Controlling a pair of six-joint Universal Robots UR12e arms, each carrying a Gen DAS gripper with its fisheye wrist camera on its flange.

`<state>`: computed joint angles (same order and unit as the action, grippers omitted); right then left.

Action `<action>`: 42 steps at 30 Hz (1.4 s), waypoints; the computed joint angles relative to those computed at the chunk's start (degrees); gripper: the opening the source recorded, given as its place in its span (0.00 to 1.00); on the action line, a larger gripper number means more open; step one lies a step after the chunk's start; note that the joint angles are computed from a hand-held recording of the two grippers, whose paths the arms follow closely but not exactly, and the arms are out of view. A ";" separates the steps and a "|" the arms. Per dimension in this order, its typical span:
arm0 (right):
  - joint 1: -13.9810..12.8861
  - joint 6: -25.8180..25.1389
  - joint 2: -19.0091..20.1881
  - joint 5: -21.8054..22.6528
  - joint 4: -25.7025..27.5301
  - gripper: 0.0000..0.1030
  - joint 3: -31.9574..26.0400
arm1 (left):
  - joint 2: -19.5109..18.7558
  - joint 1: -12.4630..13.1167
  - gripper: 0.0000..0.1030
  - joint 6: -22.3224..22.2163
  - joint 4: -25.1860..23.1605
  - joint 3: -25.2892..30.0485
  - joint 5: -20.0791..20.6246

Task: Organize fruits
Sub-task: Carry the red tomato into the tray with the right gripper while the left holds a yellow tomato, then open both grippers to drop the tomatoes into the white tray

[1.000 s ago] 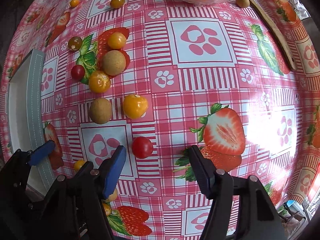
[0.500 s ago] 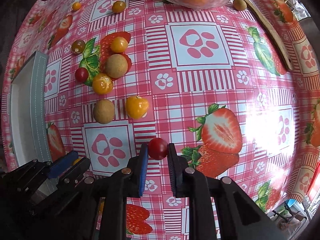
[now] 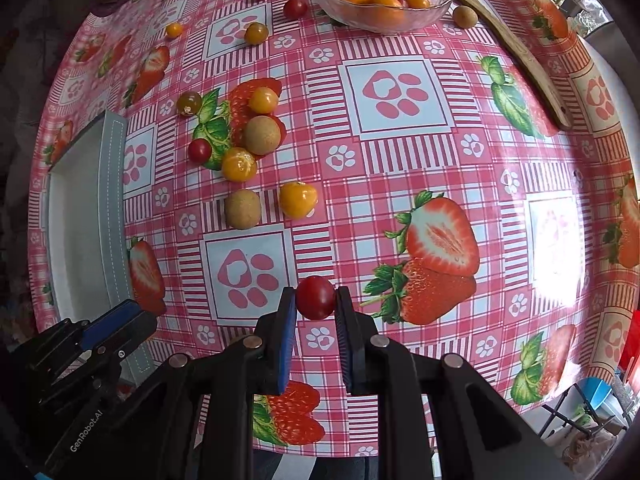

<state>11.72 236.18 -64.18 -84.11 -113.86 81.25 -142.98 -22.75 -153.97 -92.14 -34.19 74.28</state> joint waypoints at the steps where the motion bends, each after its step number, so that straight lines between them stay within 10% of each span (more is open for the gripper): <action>1: 0.28 0.12 0.10 0.17 0.49 0.20 -0.77 | 0.34 0.30 0.19 -0.21 0.43 -0.47 -0.11; 25: 4.53 -11.45 15.22 4.66 4.45 0.20 -24.34 | 1.41 6.34 0.19 -9.19 9.86 -5.36 9.64; 42: 4.91 -15.42 25.07 7.91 14.00 0.21 -37.63 | 0.99 6.12 0.20 -7.21 12.87 -6.91 13.58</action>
<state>16.62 220.76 -39.11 -76.20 -99.86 43.62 -142.00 -16.63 -161.18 -79.27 -41.10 87.85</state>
